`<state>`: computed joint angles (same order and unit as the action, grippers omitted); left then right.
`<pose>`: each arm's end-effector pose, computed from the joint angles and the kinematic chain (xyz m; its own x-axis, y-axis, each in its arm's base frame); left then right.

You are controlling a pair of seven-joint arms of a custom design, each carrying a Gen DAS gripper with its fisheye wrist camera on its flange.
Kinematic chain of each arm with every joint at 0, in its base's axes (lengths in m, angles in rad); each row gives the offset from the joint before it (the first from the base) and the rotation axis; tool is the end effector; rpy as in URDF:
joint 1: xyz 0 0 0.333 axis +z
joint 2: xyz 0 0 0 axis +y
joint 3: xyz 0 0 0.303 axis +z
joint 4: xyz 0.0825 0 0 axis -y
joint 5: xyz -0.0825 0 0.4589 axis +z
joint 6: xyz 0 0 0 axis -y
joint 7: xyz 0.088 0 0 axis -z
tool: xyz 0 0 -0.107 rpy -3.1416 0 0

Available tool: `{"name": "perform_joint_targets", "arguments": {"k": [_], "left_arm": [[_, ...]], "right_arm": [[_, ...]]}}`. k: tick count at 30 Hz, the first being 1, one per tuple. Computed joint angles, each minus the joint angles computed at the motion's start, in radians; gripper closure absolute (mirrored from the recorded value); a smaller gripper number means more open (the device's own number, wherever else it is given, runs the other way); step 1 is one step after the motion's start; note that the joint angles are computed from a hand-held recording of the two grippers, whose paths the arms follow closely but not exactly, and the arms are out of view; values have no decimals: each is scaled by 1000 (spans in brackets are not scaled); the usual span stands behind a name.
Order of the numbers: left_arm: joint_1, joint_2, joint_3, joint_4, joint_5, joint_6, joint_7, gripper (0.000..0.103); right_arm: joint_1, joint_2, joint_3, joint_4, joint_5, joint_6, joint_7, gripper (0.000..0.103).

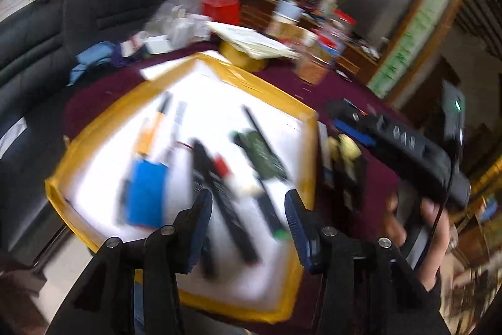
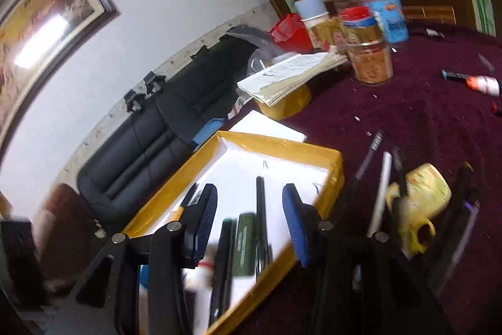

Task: Organize rigid objects
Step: 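Move both tools back over the remaining pens on the table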

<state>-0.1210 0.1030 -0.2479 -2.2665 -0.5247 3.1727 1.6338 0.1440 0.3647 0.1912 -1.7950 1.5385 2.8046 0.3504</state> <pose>0.5967 -0.1807 0.3359 -0.0206 -0.9427 0.3329 -0.7421 -0.2087 -0.6370 0.6994 0.1838 0.3305 0.3564 -0.7935 -0.4933 -0.6939 0.1287 -0.7085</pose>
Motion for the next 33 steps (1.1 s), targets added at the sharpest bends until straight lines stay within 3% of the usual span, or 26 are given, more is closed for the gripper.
{"name": "perform_joint_targets", "arguments": {"k": [1, 3, 4, 8, 11, 15, 18, 21, 26, 29, 31, 33], "left_arm": [[22, 0, -42, -1, -49, 11, 46, 48], [113, 8, -185, 16, -246, 21, 256, 46], [131, 12, -218, 23, -302, 22, 316, 46], [118, 26, -245, 49, -406, 8, 445, 45], [108, 32, -251, 61, -492, -12, 533, 45], [42, 26, -197, 51, -482, -20, 527, 45], [18, 17, -181, 50, -538, -19, 584, 45], [-16, 14, -150, 50, -562, -25, 606, 45], [-50, 18, -120, 52, -560, -30, 600, 45], [-72, 27, -96, 53, -495, -36, 544, 45], [-73, 28, -94, 53, -472, -37, 530, 45], [-70, 30, -98, 53, -461, -35, 524, 45]], "right_arm": [[-11, -33, -6, -37, -12, -23, 23, 61], [-25, -105, -22, -119, 0, -35, 24, 60], [-23, -134, -34, -155, 6, -19, 21, 59], [-9, -197, -91, -250, -69, 76, 140, 58], [-12, -178, -116, -277, -229, 122, 318, 58], [-21, -112, -130, -260, -484, 83, 567, 61], [29, -48, -187, -218, -750, 76, 813, 75], [89, -16, -249, -192, -948, 98, 990, 76], [161, 14, -329, -155, -1196, 70, 1214, 76], [181, 22, -352, -147, -1326, 65, 1275, 77], [188, 8, -365, -166, -1405, 63, 1309, 89], [159, -19, -346, -205, -1433, 78, 1311, 91]]}}
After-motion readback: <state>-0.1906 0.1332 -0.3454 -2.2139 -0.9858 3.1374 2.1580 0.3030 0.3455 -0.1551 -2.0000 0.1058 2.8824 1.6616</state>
